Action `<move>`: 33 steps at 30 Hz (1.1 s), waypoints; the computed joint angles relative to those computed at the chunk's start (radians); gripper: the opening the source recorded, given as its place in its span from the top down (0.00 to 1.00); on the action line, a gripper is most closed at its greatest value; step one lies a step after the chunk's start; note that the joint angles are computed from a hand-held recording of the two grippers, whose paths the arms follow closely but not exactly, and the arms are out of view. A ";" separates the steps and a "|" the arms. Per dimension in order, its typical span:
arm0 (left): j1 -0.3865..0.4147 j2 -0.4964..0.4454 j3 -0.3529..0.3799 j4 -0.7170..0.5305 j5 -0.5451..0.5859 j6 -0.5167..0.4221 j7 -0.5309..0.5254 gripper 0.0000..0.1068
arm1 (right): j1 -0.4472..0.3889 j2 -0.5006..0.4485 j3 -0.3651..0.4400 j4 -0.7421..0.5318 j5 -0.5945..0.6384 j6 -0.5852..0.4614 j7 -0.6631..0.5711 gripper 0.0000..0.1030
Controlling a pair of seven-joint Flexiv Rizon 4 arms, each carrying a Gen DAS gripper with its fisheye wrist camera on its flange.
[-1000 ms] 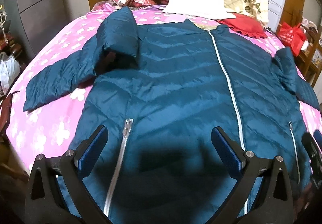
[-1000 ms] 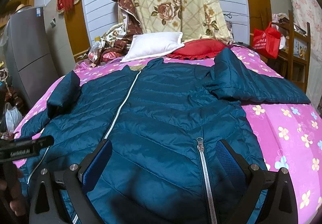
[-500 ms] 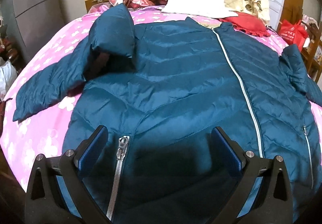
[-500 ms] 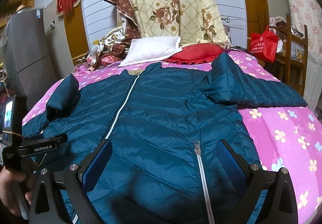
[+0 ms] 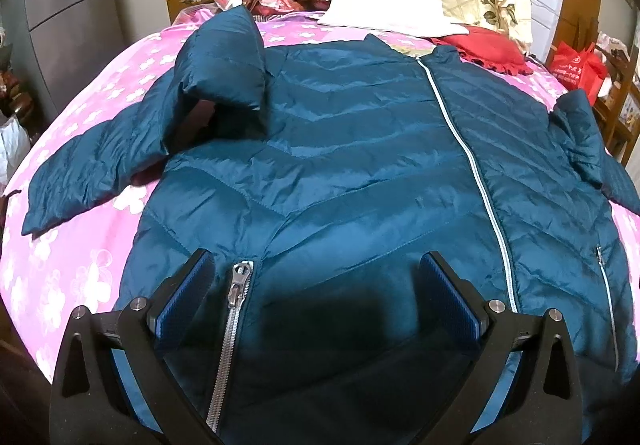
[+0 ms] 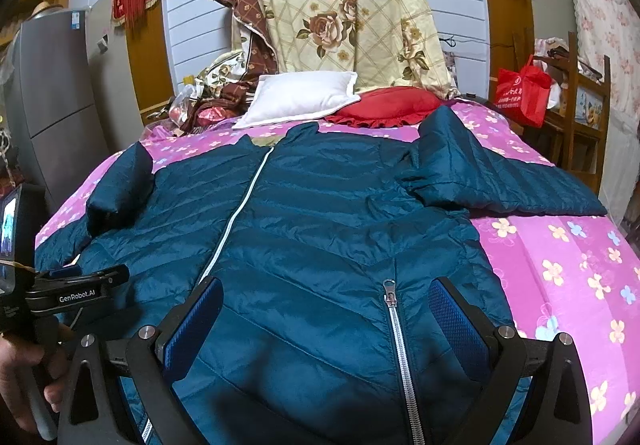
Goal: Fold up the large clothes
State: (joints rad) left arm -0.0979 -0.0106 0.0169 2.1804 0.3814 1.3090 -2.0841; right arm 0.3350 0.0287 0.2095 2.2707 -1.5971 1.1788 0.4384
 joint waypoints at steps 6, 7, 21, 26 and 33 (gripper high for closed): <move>-0.001 0.000 -0.001 -0.004 0.022 -0.003 -0.010 0.04 | 0.002 -0.001 0.001 -0.001 0.004 -0.002 -0.001 0.01; 0.000 0.000 -0.001 -0.004 0.022 -0.003 -0.009 0.04 | 0.000 0.001 -0.001 0.001 -0.002 0.001 0.002 0.01; -0.002 -0.002 0.000 -0.001 0.015 0.001 -0.008 0.04 | 0.002 0.007 0.004 0.005 0.010 -0.010 -0.004 0.01; -0.002 -0.002 0.000 -0.001 0.013 0.002 -0.008 0.04 | 0.001 0.008 0.004 0.005 0.006 -0.010 0.000 0.01; -0.002 -0.002 0.000 -0.001 0.016 -0.001 -0.014 0.04 | 0.013 0.009 0.013 0.001 0.025 -0.041 -0.034 0.01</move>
